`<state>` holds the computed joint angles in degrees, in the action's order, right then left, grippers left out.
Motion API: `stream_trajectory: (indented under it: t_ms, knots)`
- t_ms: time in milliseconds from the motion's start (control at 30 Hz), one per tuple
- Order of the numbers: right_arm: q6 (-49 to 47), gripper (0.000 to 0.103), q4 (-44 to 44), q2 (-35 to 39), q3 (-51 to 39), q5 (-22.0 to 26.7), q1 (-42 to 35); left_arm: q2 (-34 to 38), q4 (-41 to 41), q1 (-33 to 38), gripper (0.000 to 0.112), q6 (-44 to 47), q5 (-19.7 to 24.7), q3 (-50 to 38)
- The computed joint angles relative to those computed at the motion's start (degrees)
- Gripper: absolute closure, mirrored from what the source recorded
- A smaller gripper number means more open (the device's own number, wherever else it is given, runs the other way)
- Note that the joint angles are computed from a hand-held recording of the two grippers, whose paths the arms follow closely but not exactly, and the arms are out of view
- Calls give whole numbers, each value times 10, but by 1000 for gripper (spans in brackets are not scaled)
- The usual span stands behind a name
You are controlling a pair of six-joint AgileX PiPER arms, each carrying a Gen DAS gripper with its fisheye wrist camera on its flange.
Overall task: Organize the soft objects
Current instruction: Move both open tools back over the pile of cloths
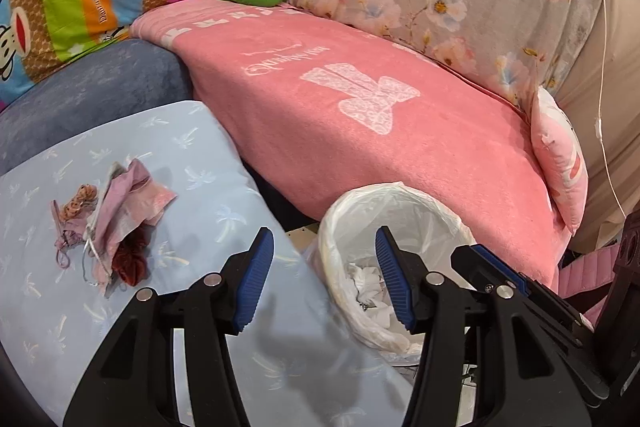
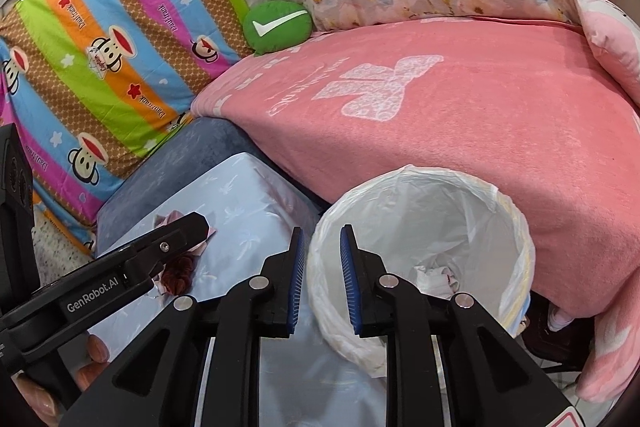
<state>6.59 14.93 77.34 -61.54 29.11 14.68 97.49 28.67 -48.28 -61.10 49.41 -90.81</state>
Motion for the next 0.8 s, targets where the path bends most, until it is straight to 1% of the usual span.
stream_trajectory:
  t_ms: [100, 167, 533, 800]
  knots:
    - [35, 81, -34, 6, -7, -1, 30, -24, 5, 10, 62, -14, -11, 35]
    - [51, 76, -50, 9, -11, -2, 44, -40, 6, 18, 61, -23, -18, 59]
    - [155, 75, -148, 65, -71, 12, 159, -128, 7, 81, 62, -55, -46, 186]
    - [200, 75, -183, 127, -130, 26, 230, -191, -7, 151, 62, -41, -62, 276]
